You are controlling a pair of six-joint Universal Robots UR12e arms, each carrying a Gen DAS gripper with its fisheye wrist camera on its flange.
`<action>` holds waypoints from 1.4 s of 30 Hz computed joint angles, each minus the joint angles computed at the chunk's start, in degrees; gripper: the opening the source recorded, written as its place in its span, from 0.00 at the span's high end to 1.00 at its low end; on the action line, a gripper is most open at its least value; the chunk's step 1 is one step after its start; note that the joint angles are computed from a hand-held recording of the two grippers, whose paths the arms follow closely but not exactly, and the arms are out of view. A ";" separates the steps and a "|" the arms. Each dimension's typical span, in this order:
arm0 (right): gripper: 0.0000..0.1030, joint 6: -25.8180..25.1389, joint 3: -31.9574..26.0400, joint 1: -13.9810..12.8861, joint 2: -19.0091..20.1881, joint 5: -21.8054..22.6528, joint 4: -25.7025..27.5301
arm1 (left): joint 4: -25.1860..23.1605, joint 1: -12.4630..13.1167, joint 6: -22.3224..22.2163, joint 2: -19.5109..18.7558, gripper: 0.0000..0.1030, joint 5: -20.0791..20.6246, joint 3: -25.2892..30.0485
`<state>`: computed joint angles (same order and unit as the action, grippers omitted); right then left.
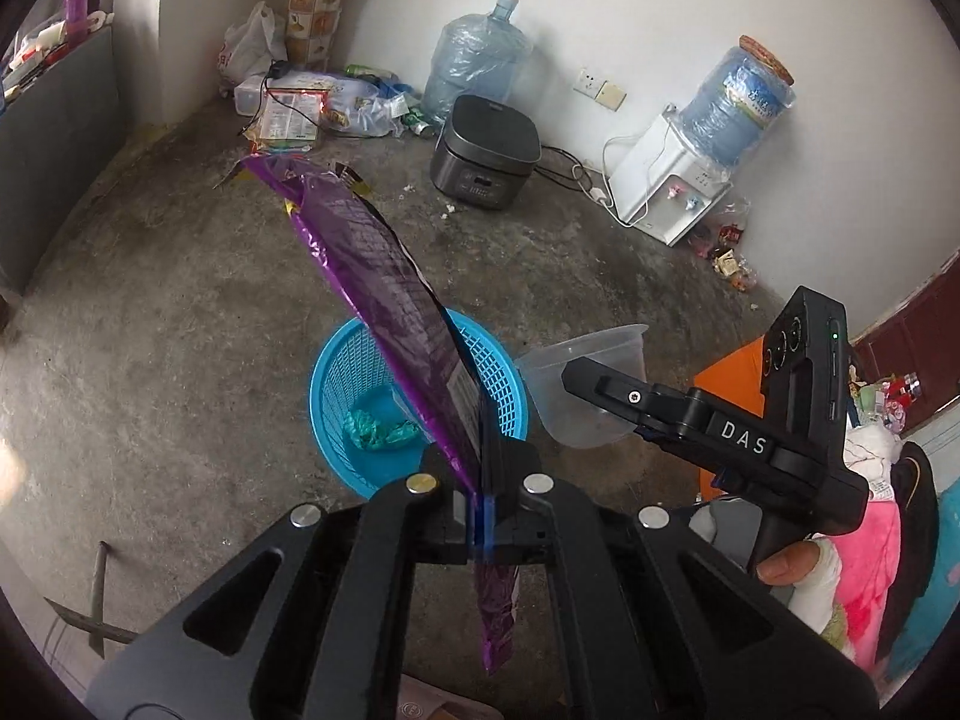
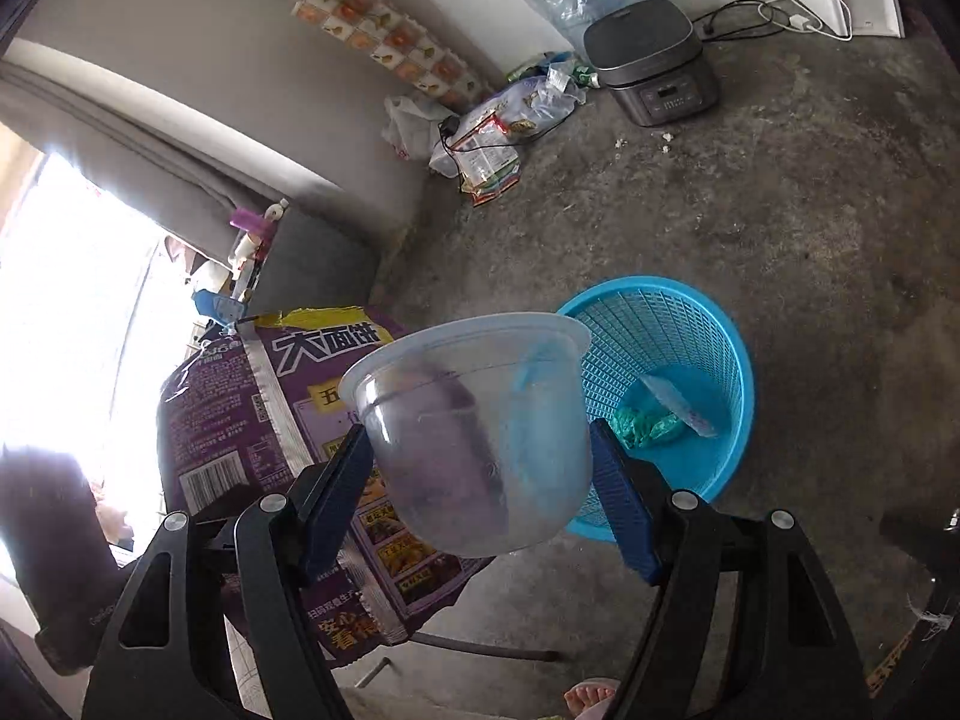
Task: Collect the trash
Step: 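Carry the container and purple bag to the wastebasket and open both tools, then move both open tools back to the table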
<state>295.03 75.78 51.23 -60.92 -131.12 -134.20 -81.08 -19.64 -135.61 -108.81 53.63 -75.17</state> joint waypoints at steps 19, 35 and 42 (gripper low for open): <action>0.20 10.33 8.89 -3.06 -0.48 8.28 -1.17 | 11.50 -1.92 -10.67 -1.86 0.48 6.35 0.25; 0.39 -4.71 -4.12 -4.40 3.78 14.45 14.51 | 17.56 13.92 -5.28 12.89 0.19 -8.70 -8.57; 0.57 -14.12 -3.95 -10.24 7.92 35.17 17.68 | 23.97 22.85 -9.89 17.43 0.18 -6.08 -13.07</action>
<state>280.91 71.82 40.99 -53.00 -95.96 -116.52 -57.11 3.21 -145.50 -91.38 47.55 -88.24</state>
